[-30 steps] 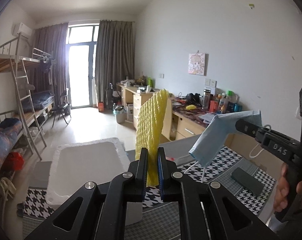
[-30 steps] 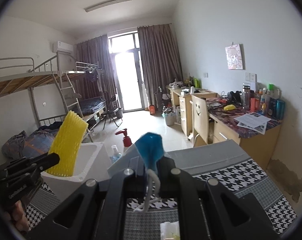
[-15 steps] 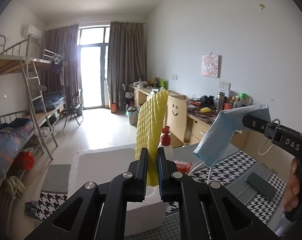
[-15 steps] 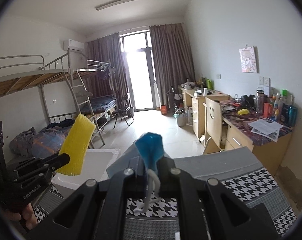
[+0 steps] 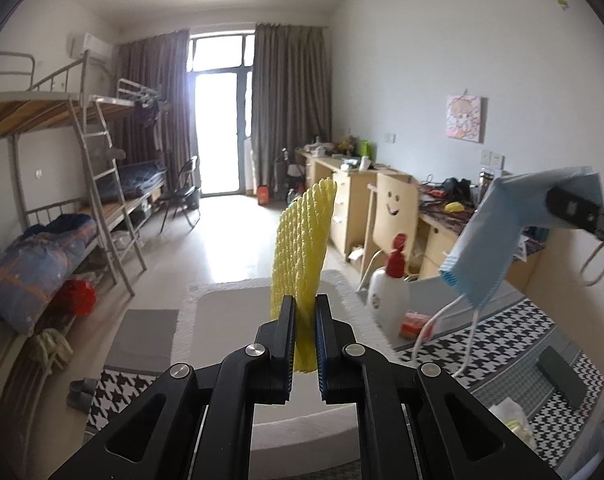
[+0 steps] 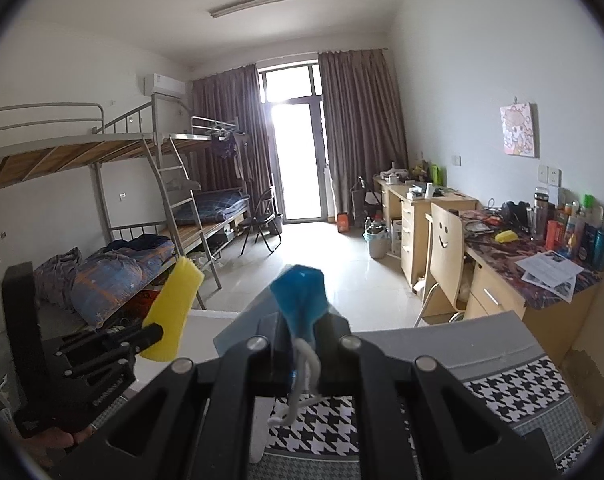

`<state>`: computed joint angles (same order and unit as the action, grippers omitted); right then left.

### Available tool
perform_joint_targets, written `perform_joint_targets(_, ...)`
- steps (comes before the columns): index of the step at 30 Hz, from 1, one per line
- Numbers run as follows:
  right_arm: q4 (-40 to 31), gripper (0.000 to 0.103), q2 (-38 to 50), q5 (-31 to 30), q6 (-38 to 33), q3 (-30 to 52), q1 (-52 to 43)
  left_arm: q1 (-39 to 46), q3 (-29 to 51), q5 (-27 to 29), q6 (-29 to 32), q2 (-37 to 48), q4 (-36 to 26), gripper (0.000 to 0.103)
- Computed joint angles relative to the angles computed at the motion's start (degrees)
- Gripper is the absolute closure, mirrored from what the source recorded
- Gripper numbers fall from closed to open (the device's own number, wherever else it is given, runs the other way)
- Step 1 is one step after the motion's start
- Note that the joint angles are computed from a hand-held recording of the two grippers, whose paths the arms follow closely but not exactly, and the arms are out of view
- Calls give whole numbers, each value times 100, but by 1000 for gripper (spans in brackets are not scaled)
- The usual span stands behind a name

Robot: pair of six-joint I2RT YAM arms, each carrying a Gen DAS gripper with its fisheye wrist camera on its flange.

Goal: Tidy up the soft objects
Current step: 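Open the left gripper over the white foam box, dropping the foam net, then lower the blue face mask into the white foam box and open the right gripper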

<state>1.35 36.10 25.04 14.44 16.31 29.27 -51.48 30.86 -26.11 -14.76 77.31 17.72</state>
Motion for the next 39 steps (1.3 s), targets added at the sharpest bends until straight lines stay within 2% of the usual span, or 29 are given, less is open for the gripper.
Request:
perform_joint_targets(7, 293, 93, 505, -73, -85, 155, -62, 158, 210, 1, -80, 392, -121, 93)
perform_joint_targets(10, 402, 93, 683, -102, -121, 211, -98, 205, 250, -31, -179, 481, -240, 89)
perform_joint_targets(12, 440, 93, 757, -125, -124, 244, -108, 277, 276, -23, -246, 509, -303, 72)
perform_joint_targets(14, 474, 93, 820, -95, -141, 268, -64, 281, 161, -64, -292, 412, -220, 41)
perform_joint_targets(22, 577, 93, 1037, -107, -171, 382, -12, 178, -232, -613, -234, -102, -46, 9)
perform_joint_targets(31, 777, 93, 1385, -152, -252, 601, 225, 272, -607, -780, -227, -730, -97, 4)
perform_joint_targets(39, 1142, 93, 2146, -410, -165, 774, 270, 425, -924, -829, -243, -1044, 9, 2)
